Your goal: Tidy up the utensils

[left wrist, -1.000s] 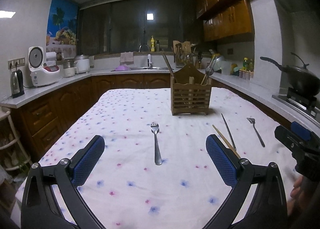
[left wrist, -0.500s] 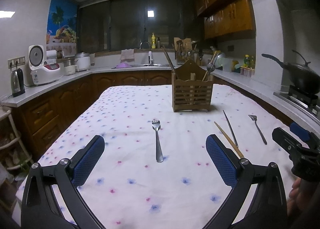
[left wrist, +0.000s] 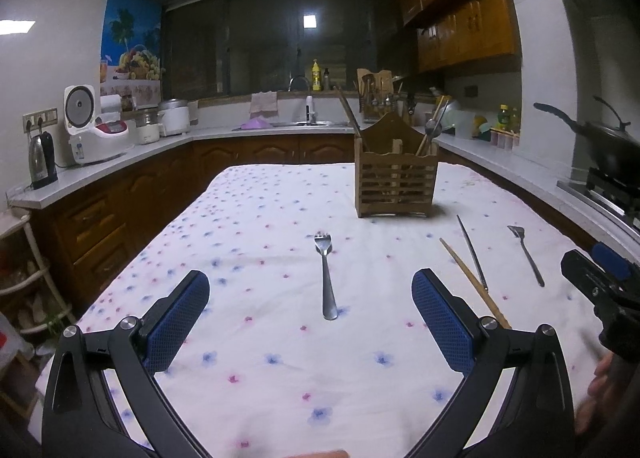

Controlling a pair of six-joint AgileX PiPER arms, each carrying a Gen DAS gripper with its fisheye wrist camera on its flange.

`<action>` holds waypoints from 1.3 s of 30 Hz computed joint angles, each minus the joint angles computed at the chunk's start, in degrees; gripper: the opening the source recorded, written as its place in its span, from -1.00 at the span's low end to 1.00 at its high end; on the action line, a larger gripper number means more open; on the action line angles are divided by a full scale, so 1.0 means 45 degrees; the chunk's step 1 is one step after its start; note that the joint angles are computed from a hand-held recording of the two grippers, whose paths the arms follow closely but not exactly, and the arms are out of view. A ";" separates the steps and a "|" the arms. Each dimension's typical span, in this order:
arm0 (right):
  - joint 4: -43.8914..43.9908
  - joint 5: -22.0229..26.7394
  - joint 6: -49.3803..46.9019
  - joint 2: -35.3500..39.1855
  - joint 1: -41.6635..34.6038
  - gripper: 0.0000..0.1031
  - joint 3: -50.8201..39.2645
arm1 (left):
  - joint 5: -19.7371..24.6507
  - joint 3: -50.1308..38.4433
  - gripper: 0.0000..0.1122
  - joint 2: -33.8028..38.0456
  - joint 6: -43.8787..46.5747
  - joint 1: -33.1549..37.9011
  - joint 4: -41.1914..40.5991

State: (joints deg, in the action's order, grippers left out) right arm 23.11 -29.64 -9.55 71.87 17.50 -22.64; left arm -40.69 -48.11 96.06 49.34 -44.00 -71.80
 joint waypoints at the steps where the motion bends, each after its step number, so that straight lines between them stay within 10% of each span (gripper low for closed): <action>1: 0.0022 -0.0025 0.0003 0.0031 0.0021 1.00 -0.0008 | -0.0028 -0.0019 0.84 0.0006 0.0033 -0.0025 -0.0051; 39: 0.0676 -0.0208 -0.0423 -0.0055 0.0490 1.00 0.0045 | -0.0290 0.0069 0.84 -0.0065 0.0329 -0.0166 -0.0084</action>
State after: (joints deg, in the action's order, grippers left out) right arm 26.15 -30.58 -11.45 71.62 19.70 -22.44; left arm -41.99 -47.80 95.77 50.82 -44.74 -72.18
